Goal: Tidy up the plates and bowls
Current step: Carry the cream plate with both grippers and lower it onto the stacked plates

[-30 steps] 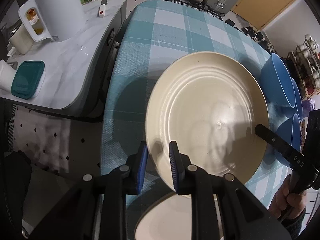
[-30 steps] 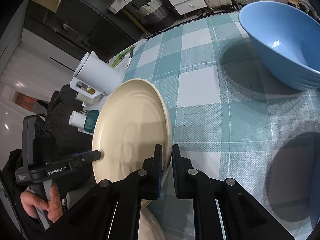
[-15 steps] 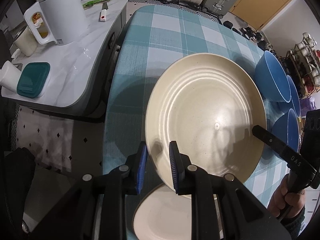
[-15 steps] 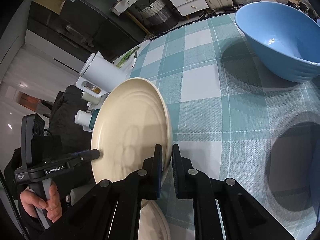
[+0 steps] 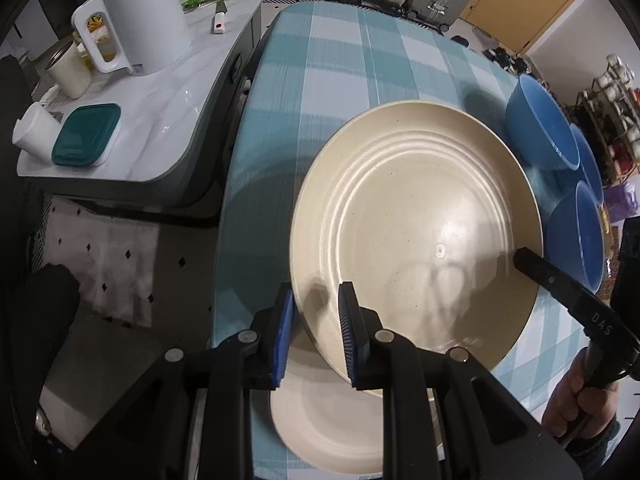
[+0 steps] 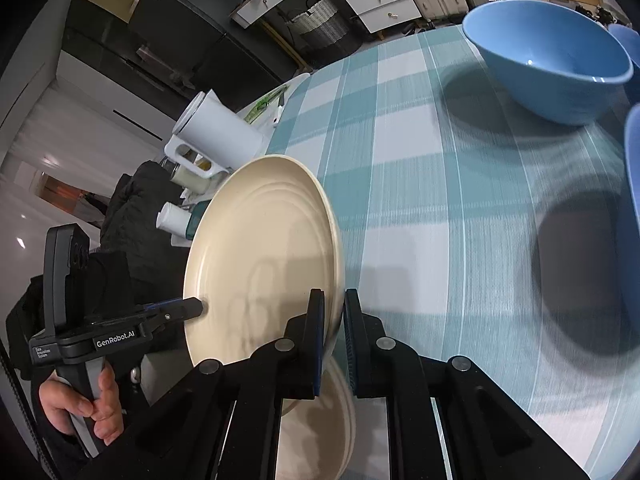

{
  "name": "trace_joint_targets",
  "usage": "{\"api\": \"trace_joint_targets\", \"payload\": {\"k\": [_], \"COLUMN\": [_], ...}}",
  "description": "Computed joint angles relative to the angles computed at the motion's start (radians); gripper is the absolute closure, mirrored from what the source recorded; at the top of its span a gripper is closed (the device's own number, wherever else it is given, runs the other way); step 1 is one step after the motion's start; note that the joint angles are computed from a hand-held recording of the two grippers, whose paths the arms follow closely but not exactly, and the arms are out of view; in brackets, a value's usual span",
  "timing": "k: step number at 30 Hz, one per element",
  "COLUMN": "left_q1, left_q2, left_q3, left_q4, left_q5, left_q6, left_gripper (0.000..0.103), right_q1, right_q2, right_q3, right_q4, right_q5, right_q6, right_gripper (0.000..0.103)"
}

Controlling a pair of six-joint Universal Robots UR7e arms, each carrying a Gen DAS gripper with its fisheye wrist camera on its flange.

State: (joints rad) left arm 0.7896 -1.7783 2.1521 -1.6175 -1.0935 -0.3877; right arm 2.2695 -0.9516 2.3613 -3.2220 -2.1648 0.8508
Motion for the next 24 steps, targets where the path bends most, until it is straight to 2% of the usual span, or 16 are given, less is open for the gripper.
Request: {"api": "trace_joint_targets", "payload": {"k": [13,18,21,24], "left_q1": [-0.078,-0.074,-0.064,-0.064], "left_q2": [-0.197,-0.263,-0.289,-0.307], "left_q3": [0.09,0.125,0.139,0.143], "left_q4": [0.16,0.228,0.232,0.232], "left_q5": [-0.013,-0.028,-0.036,-0.043], "left_q6": [-0.076,-0.103,-0.096,-0.098], "left_gripper": [0.082,0.082,0.082,0.082], "right_q1": [0.109,0.147,0.178,0.191], "right_q2": [0.053,0.088,0.105,0.114], "right_q3": [0.032,0.025,0.001,0.0], "right_q4": [-0.04,-0.058,0.003,0.009], "right_q5": [-0.011,-0.023,-0.073,-0.087], "right_q6": [0.103,0.123,0.135,0.144], "right_gripper": [0.093,0.093,0.093,0.093]}}
